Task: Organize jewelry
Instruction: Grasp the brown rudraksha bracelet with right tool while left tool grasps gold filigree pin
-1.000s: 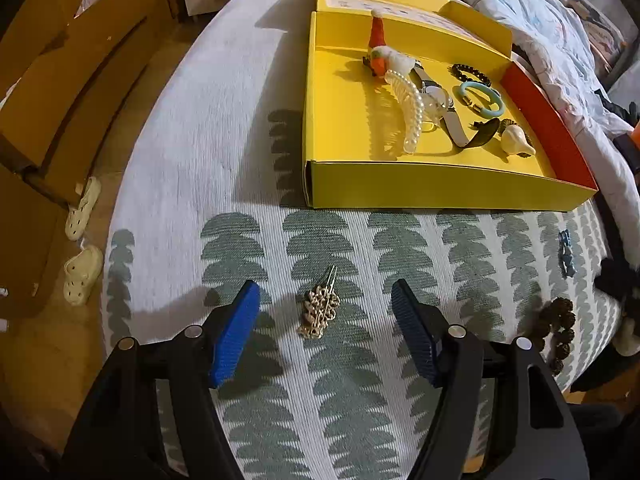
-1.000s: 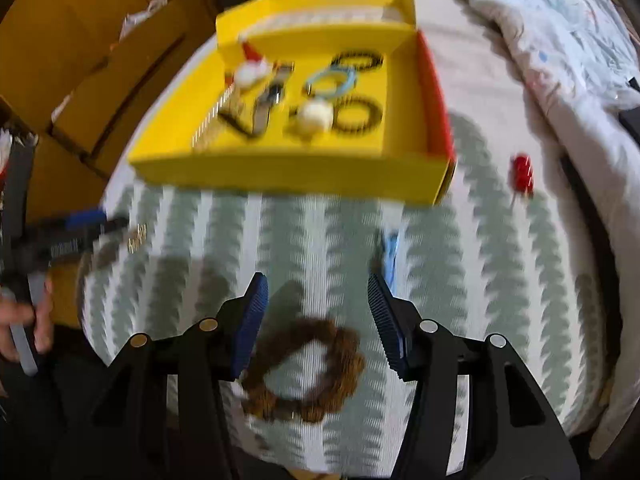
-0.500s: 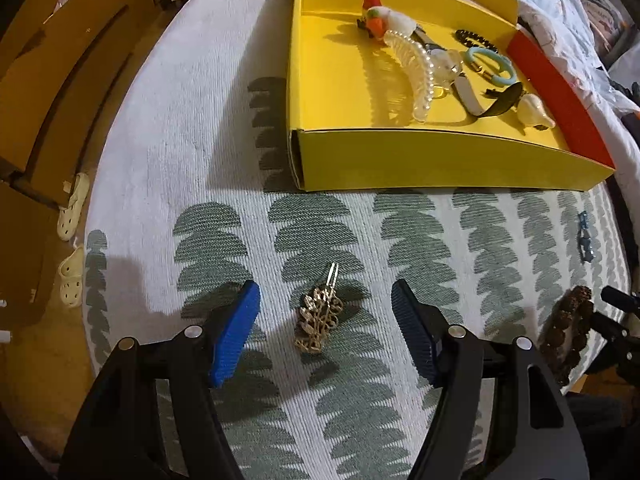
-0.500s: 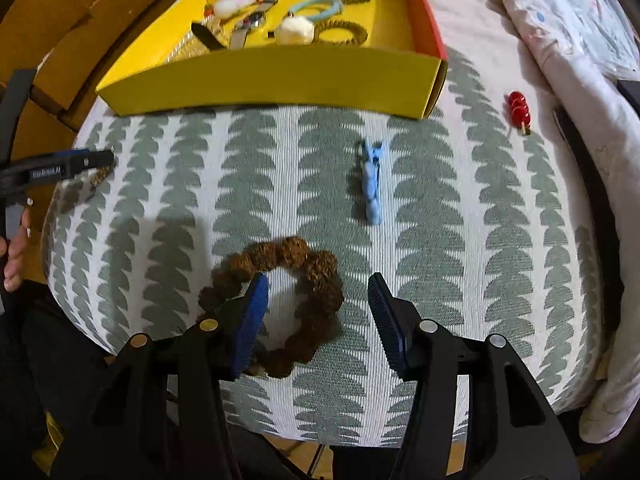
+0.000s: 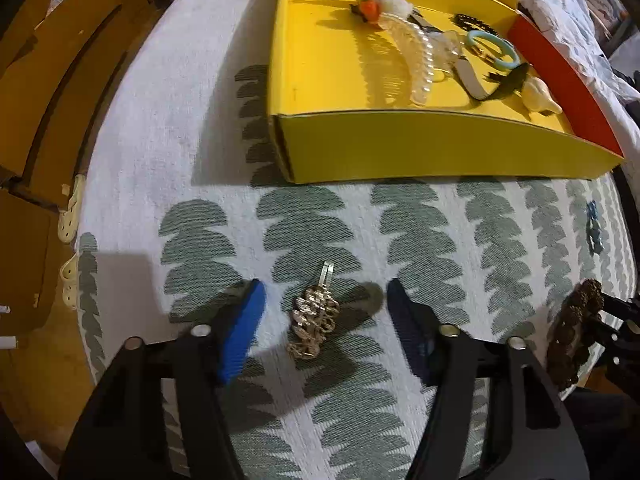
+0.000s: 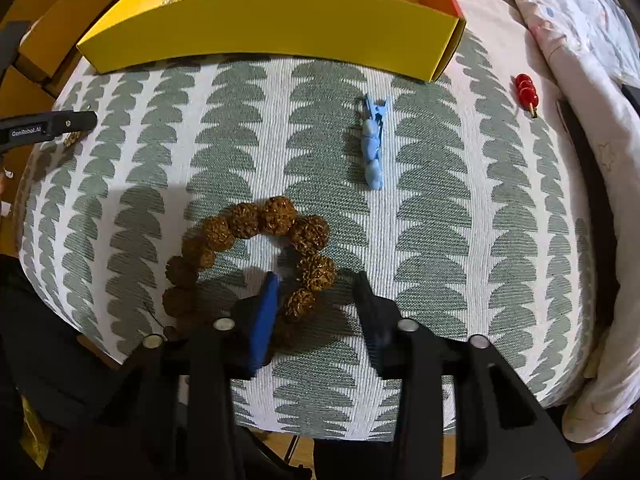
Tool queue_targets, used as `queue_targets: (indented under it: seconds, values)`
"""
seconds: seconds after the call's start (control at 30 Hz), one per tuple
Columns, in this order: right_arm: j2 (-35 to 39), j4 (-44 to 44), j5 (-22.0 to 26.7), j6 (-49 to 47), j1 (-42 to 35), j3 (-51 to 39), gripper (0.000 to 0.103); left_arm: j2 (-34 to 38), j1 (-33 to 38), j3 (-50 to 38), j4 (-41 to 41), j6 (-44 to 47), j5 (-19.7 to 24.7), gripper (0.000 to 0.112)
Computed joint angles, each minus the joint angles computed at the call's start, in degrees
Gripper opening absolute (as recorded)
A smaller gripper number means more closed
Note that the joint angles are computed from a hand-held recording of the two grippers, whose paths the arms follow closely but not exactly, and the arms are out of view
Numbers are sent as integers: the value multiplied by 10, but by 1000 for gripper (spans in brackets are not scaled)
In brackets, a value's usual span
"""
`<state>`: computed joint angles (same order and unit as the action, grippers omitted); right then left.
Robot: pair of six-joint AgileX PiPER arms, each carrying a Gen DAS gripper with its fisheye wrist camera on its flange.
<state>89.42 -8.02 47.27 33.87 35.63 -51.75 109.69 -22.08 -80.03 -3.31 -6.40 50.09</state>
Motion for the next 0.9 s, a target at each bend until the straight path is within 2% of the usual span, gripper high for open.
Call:
queue_targets:
  seconds: [0.1, 0.2, 0.4, 0.63, 0.8, 0.83, 0.9]
  values:
    - [2, -4, -1, 6, 2, 3, 35, -2, -9, 3, -7, 5, 0, 50]
    - [4, -1, -2, 3, 1, 1, 32, 4, -27, 0, 10, -19, 2, 49]
    - [2, 0, -3, -5, -6, 6, 31, -27, -36, 46, 16, -37, -11, 49]
    - [12, -23, -11, 25, 17, 11, 20, -23, -38, 45, 23, -43, -13, 48]
    - [12, -24, -13, 36, 22, 9, 20, -21, -32, 48, 13, -45, -21, 32]
    - [14, -24, -12, 35, 22, 5, 20, -23, -25, 49, 10, -38, -20, 25]
    - [10, -14, -13, 25, 14, 2, 20, -25, -15, 52, -1, -27, -22, 25]
